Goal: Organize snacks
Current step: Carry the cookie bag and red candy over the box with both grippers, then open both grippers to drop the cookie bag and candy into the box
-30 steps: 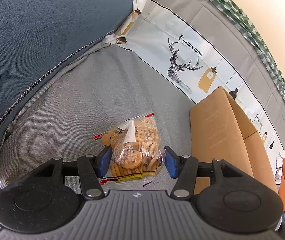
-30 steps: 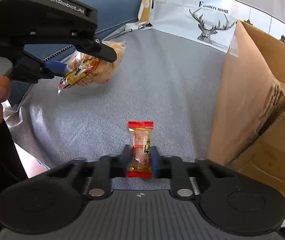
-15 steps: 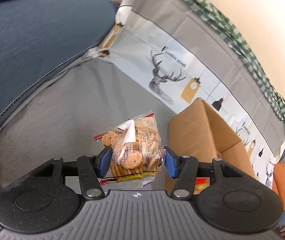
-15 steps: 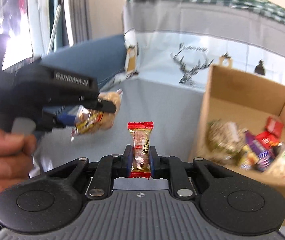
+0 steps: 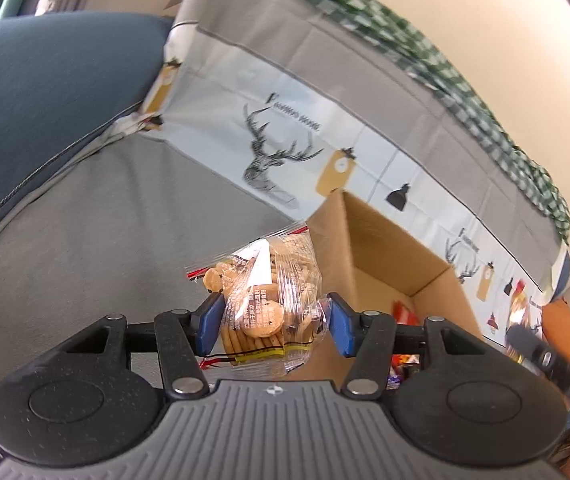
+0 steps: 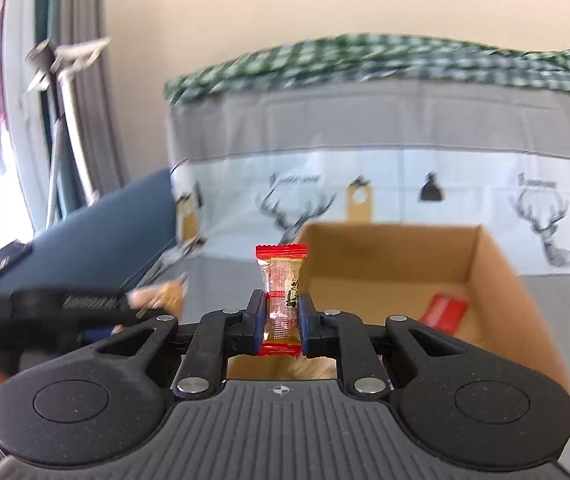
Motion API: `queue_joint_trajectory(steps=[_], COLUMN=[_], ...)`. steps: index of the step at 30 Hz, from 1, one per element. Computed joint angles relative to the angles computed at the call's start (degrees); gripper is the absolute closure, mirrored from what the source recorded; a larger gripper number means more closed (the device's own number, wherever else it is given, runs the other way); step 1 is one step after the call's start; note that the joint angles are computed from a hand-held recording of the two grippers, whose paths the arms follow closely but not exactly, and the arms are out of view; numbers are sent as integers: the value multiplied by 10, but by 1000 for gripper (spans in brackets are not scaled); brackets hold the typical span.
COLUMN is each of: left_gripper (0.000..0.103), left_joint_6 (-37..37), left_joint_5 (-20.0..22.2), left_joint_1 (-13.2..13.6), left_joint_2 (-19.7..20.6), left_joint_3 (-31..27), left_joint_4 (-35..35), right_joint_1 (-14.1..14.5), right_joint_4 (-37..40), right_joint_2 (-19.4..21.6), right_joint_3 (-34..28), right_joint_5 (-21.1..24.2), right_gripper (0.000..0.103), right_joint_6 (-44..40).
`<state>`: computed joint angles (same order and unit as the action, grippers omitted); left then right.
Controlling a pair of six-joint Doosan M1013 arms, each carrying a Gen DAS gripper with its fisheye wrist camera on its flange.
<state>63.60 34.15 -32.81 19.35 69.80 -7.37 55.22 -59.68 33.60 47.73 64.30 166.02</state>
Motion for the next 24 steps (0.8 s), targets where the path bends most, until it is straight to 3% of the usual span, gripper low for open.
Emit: queue_joint_trajectory(steps=[5, 10, 15, 18, 19, 21, 24], left_gripper=[43, 43, 43, 35, 27, 19, 15], left_joint_6=[20, 37, 117, 203, 202, 214, 268], left_joint_5=[-8, -24, -44, -14, -16, -46, -91], left_joint_1=[-10, -23, -41, -48, -53, -57, -57], left_joint_2=[-3, -5, 20, 55, 61, 59, 44], left_joint_3=[-3, -21, -76, -138, -148, -137, -93], left_joint_4=[-2, 4, -31, -96, -88, -83, -101], right_joint_1=[-15, -22, -20, -22, -23, -26, -26], right_joint_4=[-36, -53, -94, -90, -84, -68, -71], right_joint_2=[-33, -47, -47, -40, -35, -29, -33], right_joint_3=[44, 80, 84, 72, 63, 52, 60], right_joint_5=[-4, 7, 15, 47, 65, 93, 95], right_gripper=[85, 86, 86, 82, 75, 31, 21], right_joint_6=[30, 115, 150, 151, 146, 140, 142])
